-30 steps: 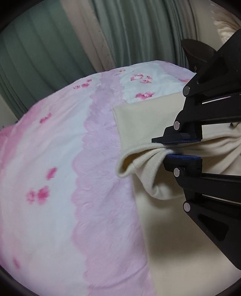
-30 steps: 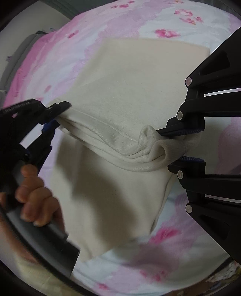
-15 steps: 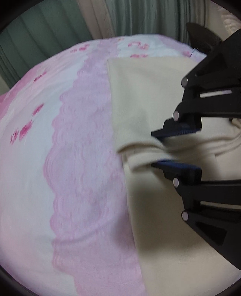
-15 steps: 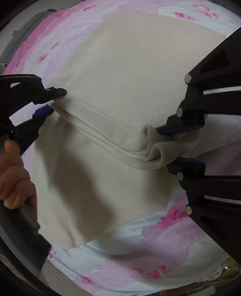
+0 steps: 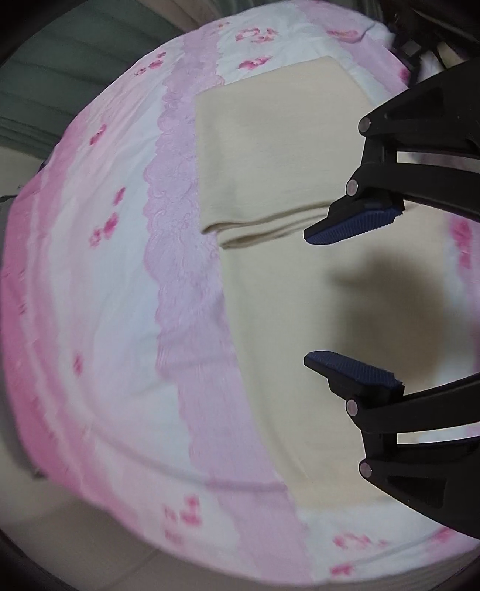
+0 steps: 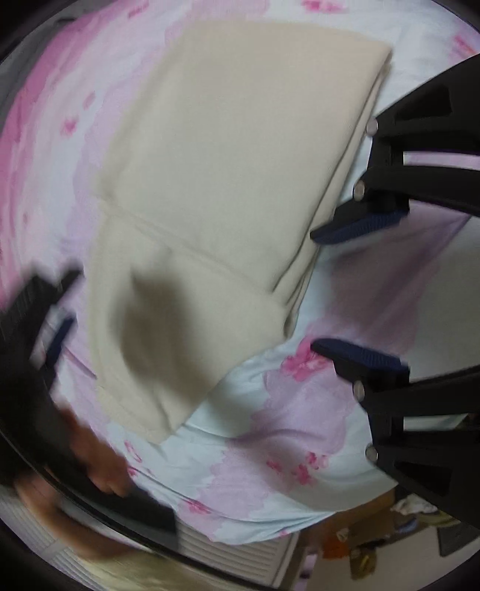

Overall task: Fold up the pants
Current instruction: 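Lower the folded cuffs onto the trousers and open both tools, then move both tools over the waistband end of the trousers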

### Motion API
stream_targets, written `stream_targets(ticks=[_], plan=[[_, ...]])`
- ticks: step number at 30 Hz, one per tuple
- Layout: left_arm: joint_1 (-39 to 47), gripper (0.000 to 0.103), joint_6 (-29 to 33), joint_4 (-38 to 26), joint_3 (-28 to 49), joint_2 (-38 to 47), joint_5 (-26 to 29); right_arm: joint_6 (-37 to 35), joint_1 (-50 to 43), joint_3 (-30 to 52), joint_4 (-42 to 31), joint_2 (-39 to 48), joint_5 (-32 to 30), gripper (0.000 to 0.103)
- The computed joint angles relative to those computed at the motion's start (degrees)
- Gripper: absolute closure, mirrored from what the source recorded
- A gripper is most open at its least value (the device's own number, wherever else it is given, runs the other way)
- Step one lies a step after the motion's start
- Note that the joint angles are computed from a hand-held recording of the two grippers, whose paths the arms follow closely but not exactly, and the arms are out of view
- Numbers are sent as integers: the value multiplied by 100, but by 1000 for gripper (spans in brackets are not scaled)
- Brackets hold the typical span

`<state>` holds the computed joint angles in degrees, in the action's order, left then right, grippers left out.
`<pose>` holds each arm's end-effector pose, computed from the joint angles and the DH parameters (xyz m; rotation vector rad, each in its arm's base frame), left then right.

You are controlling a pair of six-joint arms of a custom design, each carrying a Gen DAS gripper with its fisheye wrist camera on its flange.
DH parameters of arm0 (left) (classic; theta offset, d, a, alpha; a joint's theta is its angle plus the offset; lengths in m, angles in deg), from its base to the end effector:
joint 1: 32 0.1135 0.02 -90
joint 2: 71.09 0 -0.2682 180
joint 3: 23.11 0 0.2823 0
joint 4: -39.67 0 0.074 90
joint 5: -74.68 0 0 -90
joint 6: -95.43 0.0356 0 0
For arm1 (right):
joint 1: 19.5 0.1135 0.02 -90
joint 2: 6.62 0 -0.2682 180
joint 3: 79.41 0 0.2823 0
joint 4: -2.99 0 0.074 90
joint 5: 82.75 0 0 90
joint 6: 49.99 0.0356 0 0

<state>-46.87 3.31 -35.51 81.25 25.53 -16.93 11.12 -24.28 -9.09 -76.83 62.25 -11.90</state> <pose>0.3605 -0.0947 0.3167 0.2974 2.7316 -0.0428 0.2274 -0.0073 0.2654 -0.6383 2.7560 0.3733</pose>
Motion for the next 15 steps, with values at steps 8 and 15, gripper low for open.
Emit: stream_targets(ticks=[8, 15], plan=[[-980, 34, -1712, -884, -1111, -2180, -1016, -541, -1276, 936, -685, -462, -409, 23], [-2864, 34, -4197, -2204, -1241, -3035, -1847, -1961, -2284, 1677, -1678, -690, -1229, 23]])
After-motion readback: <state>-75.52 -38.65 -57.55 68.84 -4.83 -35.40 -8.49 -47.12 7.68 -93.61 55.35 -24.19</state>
